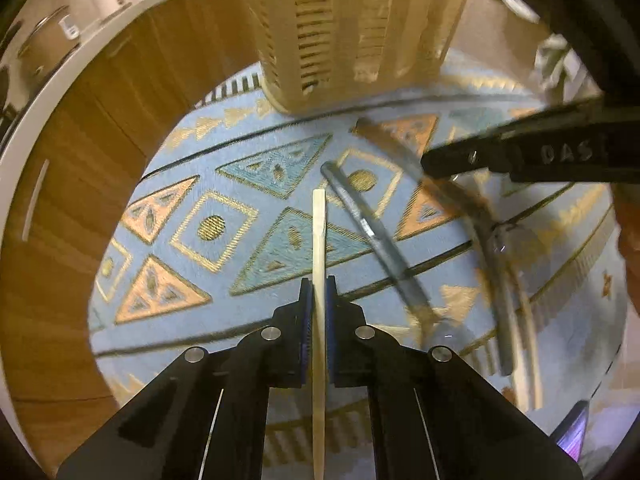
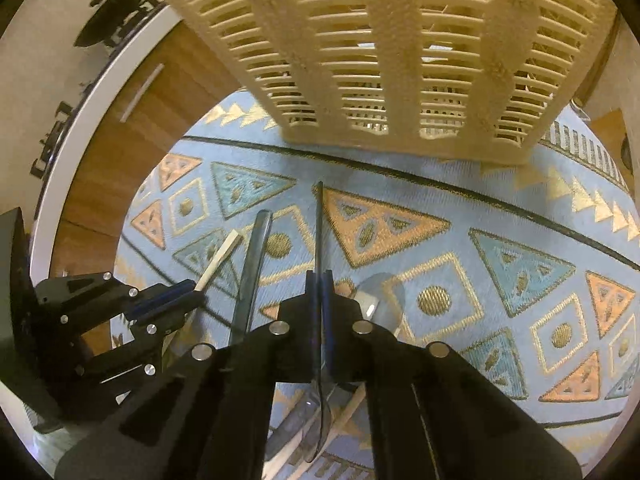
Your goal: Organize utensils
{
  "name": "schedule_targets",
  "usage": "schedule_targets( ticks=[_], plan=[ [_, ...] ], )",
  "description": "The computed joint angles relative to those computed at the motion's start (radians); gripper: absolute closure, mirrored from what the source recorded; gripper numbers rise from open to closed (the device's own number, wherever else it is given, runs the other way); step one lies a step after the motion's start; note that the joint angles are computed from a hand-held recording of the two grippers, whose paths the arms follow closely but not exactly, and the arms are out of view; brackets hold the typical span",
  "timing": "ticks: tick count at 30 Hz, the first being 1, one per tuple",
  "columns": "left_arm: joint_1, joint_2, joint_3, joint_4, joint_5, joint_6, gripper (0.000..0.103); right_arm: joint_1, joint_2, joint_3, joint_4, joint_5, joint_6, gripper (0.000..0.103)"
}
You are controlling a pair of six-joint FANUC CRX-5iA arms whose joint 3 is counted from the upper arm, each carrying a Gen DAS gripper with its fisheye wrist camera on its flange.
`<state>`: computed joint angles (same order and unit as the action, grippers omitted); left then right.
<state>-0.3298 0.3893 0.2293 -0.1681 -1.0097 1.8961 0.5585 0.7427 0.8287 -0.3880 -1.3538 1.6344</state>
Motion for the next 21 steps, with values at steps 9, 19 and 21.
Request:
schedule_targets(
  ticks=[9, 19, 21],
  plan=[
    [0.009, -0.133, -0.129, -0.008, 0.163, 0.113, 0.099, -0.007, -0.062, -0.069, -0.006, 0.033, 0.046, 0.102],
    [0.044, -0.159, -0.190, 0.055, 0.220, 0.092, 0.099, 0.019, -0.040, -0.046, 0.057, -0.017, 0.091, 0.090],
    [0.052, -0.170, -0.202, 0.058, 0.227, 0.094, 0.099, 0.033, -0.009, -0.002, 0.073, -0.063, 0.089, 0.083]
  ],
)
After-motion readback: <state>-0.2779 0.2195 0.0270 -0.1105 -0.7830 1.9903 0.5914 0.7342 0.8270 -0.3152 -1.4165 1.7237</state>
